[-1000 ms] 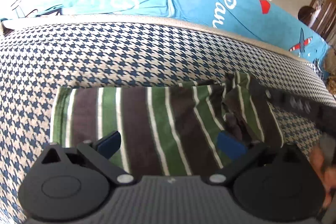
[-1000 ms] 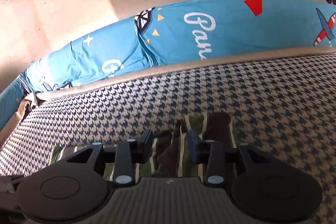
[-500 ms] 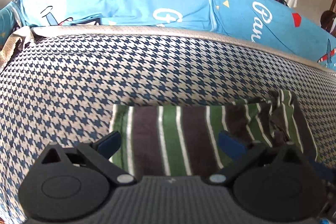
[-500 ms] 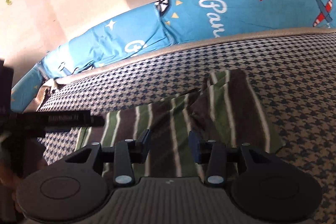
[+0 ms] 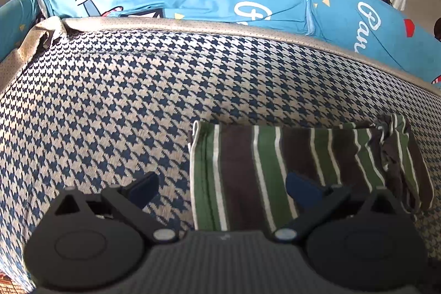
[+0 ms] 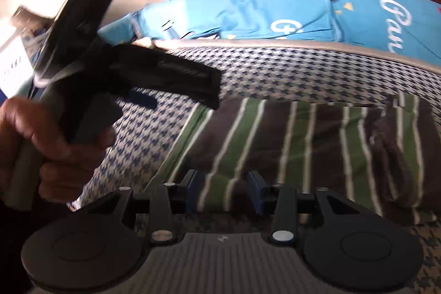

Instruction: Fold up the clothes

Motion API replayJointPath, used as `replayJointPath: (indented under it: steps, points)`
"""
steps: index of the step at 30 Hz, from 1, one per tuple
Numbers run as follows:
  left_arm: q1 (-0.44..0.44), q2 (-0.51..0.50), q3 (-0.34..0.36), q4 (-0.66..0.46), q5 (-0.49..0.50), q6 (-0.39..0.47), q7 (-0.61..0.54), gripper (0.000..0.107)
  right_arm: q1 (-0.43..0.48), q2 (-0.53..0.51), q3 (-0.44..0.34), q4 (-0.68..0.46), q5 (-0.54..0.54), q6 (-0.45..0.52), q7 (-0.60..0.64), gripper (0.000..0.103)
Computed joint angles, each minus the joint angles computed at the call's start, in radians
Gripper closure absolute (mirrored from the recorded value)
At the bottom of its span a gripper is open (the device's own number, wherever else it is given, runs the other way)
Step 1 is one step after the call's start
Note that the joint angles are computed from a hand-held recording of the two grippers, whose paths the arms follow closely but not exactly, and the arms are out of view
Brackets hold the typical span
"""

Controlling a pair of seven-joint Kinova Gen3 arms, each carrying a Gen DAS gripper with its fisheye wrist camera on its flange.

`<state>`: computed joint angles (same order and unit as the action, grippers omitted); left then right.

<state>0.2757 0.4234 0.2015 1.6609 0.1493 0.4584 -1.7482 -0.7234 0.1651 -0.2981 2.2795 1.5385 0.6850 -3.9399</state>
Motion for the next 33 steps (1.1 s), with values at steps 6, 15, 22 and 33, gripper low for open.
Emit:
replayJointPath:
  steps: [6,15,22,33]
  points:
    - [-0.019,0.001,0.004,0.005,0.017,0.007,-0.015,0.005,-0.016,0.056,-0.007,-0.031,0.058,-0.016,0.062,0.063]
    - [-0.041,0.001,-0.002,0.011,0.033,0.010,-0.011,0.005,-0.051,0.135,0.004,-0.093,0.021,0.004,0.237,0.063]
    - [-0.055,0.015,0.002,-0.011,0.044,0.044,-0.024,0.005,-0.104,0.204,0.022,-0.135,0.010,0.060,0.364,0.063]
    - [-0.083,0.045,0.013,-0.051,0.073,0.119,-0.052,0.005,-0.192,0.296,0.053,-0.178,-0.005,0.196,0.478,0.063]
